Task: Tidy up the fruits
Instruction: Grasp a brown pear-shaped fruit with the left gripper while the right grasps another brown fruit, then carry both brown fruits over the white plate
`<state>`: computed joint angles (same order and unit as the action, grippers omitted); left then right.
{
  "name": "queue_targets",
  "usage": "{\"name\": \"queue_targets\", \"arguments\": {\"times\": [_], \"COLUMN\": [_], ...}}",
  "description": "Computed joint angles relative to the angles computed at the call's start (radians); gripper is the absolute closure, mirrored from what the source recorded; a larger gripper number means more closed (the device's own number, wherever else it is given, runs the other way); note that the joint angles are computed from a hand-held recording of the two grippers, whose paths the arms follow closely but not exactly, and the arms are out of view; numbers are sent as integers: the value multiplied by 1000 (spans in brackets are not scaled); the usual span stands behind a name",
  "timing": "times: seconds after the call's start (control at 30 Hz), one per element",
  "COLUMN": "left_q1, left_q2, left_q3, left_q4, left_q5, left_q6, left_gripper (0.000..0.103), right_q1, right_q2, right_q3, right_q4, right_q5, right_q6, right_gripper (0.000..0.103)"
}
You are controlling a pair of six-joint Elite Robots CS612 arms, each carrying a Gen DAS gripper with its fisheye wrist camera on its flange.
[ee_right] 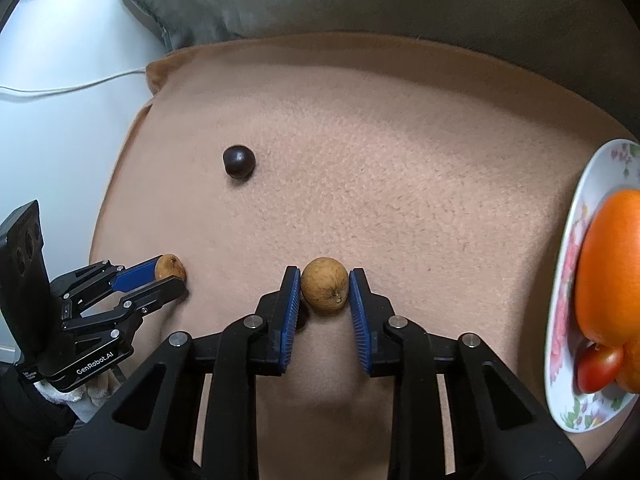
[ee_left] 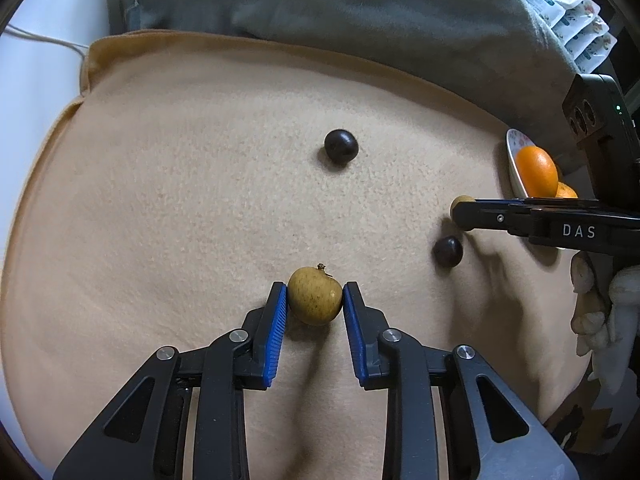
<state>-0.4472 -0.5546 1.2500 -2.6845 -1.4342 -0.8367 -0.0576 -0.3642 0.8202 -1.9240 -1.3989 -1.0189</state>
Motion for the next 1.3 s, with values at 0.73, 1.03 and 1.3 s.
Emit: {"name": "queue_targets", "arguments": {"times": [0.73,1.03,1.3], "left_q1": [-15,-23,-28], "left_q2": [10,56,107], "left_q3": [-83,-190,-302], "left_q4": [-24,0,31], "left_q5": [17,-15,-40], "left_q6": [107,173,232], "left_gripper": [76,76,76], "right_q1": [-71,-103,-121], "right_q2": [-44,-31,-17], "right_q3": [-19,-80,-123], "right_q4": [-63,-81,-95], "right_q5": [129,156,159], "right_q6": [56,116,156], "right_gripper": [77,77,77]}}
